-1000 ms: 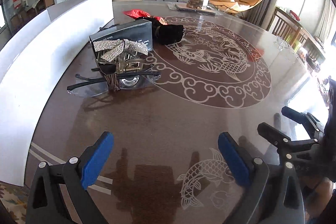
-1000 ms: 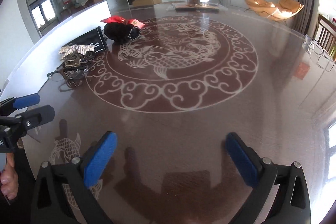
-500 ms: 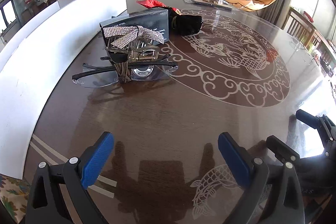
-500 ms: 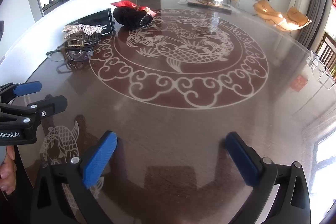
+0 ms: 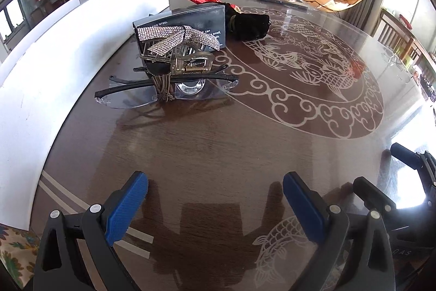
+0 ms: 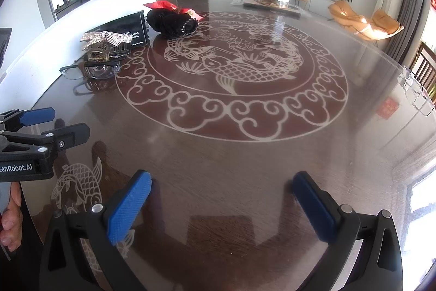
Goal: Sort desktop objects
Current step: 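Return both tools over the table near the glasses pile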
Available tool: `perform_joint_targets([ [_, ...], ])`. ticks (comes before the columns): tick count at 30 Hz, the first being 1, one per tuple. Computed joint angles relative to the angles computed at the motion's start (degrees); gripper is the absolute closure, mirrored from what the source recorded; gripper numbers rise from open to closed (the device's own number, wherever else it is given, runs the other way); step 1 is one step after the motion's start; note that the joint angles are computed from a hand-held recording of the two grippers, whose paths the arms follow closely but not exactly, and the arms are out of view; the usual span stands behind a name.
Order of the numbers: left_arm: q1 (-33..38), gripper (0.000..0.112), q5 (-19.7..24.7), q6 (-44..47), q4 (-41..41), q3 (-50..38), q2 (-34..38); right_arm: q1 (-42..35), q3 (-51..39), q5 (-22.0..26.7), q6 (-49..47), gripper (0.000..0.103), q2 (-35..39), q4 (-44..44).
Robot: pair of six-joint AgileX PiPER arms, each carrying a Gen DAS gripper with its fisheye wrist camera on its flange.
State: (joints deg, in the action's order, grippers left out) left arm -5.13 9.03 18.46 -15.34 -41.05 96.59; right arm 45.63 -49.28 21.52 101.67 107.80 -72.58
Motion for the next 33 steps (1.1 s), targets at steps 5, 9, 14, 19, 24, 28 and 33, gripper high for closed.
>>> perform_joint_targets([
  [5,-1.24,0.011,-0.57,-7.09,7.75,0.56,-0.46,0.01,0.0,0.01,0.13,0.0,0.05,-0.11],
  [9,-1.48,0.011,-0.61,-9.35,10.14,0.56,-0.45,0.04,-0.01,0.01,0.23,0.0,0.08,-0.17],
  [14,-1.41,0.011,-0.41,-9.91,10.64,0.26,-0.16,0.06,-0.01,0.03,0.25,0.0,0.09,-0.17],
  [19,-1.29,0.011,-0.33,-9.33,10.09,0.2,-0.12,0.1,-0.01,0.06,0.28,0.0,0.09,-0.16],
  [24,-1.04,0.011,-0.4,-8.45,8.79,0.32,-0.28,0.13,-0.03,0.08,0.31,0.0,0.11,-0.15],
  [28,-0.83,0.011,-0.67,-7.96,7.86,0.41,-0.38,0.14,-0.04,0.08,0.31,0.0,0.12,-0.14],
  [33,-1.06,0.011,-0.99,-10.97,10.48,0.53,-0.28,0.1,-0.04,0.07,0.26,0.0,0.11,-0.13],
])
